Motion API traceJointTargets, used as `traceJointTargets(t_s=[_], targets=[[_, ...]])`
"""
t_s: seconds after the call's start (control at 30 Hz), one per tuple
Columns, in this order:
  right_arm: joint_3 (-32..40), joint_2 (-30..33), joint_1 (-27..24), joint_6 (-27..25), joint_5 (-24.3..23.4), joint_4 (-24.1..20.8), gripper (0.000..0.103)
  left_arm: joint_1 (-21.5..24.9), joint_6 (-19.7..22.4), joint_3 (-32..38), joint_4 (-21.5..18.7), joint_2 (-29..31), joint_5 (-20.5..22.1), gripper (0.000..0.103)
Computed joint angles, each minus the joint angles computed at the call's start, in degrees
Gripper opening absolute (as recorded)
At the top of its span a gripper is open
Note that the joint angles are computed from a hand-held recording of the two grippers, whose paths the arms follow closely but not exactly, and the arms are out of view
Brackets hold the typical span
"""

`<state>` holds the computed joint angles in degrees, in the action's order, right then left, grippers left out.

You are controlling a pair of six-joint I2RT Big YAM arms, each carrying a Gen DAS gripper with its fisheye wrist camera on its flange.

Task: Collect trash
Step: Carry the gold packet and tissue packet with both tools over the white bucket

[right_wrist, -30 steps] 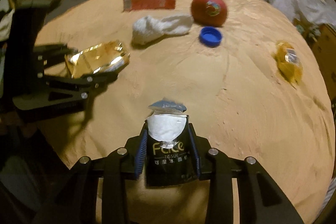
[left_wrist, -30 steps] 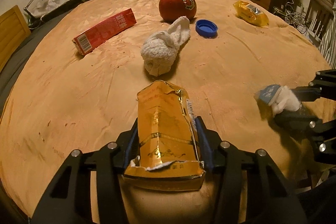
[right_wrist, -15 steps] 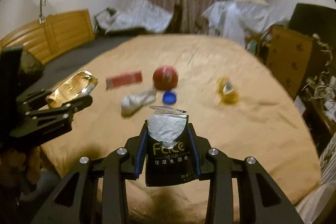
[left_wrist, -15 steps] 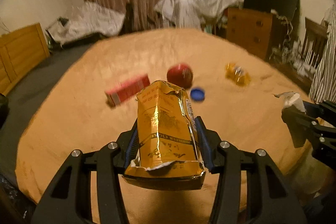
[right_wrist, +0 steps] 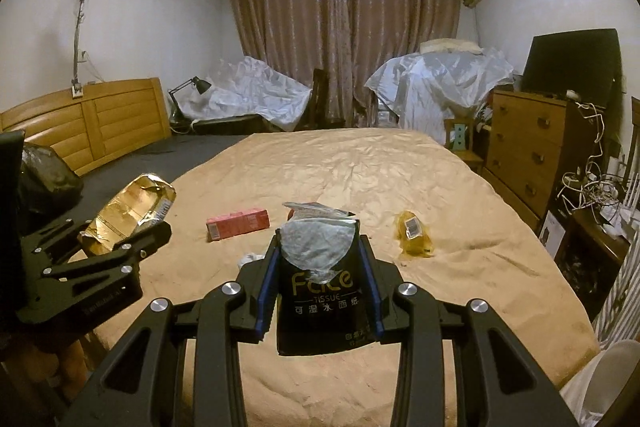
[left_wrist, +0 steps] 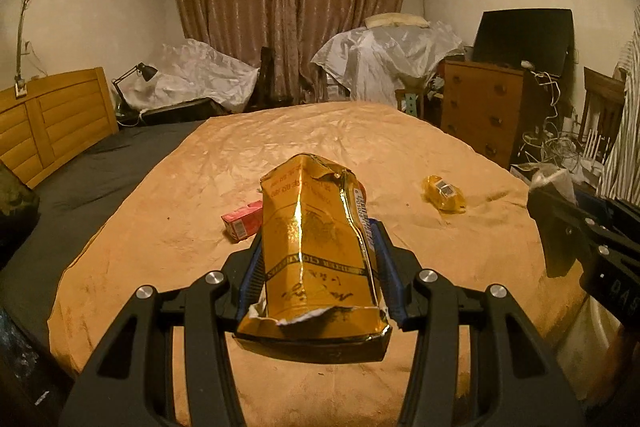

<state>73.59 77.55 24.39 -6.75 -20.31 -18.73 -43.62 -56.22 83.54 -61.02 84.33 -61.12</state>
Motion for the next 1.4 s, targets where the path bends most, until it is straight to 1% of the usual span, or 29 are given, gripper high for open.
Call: traceJointTargets(t_s=[0.07, 0.2, 0.23, 0.27, 0.37, 0.5, 0.63, 0.8, 1.0, 1.1, 1.27, 1.3, 1.37, 1.4], targets=[[0.13, -0.09, -0.10, -0.03, 0.01, -0.22, 0.038, -0.26, 0.20, 0.43, -0.18, 0.19, -0.06, 0.048], [0.08, -1.13, -1.40, -0.06, -0.19, -1.32, 0.038, -0.42, 2.63, 1.55, 1.42, 0.79, 0.28, 0.048], [0.06, -1.45, -1.62, -0.13, 0.09, -1.59, 0.038, -0.43, 3.92, 2.18, 2.31, 1.28, 0.54, 0.048], [0.09, -1.74, -2.17, -0.34, 0.17, -1.97, 0.038, -0.58, 4.36, 2.45, 2.64, 1.50, 0.68, 0.048], [-0.08, -2.93, -3.80, -0.50, 0.44, -2.81, 0.038, -0.53, 7.64, 4.16, 5.46, 2.82, 1.92, 0.048], [0.02, -4.59, -7.42, -1.13, 0.46, -4.33, 0.038, -0.62, 12.13, 6.81, 9.39, 5.07, 4.09, 0.048], [0.36, -5.90, -12.40, -1.92, -0.08, -6.18, 0.038, -0.90, 16.93, 11.16, 12.75, 8.60, 7.00, 0.048], [0.69, -6.47, -19.11, -2.73, -1.64, -8.15, 0.038, -1.40, 21.87, 18.95, 14.74, 14.66, 11.38, 0.048], [1.21, -5.61, -27.44, -4.82, -3.53, -10.30, 0.038, -2.86, 26.66, 28.49, 14.88, 22.08, 15.41, 0.048], [1.19, -5.23, -31.08, -5.84, -4.47, -10.99, 0.038, -3.53, 28.71, 35.06, 13.68, 26.69, 17.49, 0.048], [3.52, -3.10, -36.91, -7.90, -6.00, -12.75, 0.038, -4.71, 31.70, 48.22, 10.05, 35.23, 20.75, 0.048], [4.55, -2.27, -38.60, -8.57, -6.78, -13.83, 0.038, -4.88, 32.10, 50.60, 9.27, 36.70, 21.41, 0.048], [6.43, -0.73, -40.72, -10.07, -6.98, -15.45, 0.038, -5.22, 32.98, 57.37, 6.49, 40.71, 23.12, 0.048], [7.33, 0.05, -41.90, -11.08, -7.33, -16.75, 0.038, -5.42, 33.16, 59.18, 5.53, 41.79, 23.75, 0.048]])
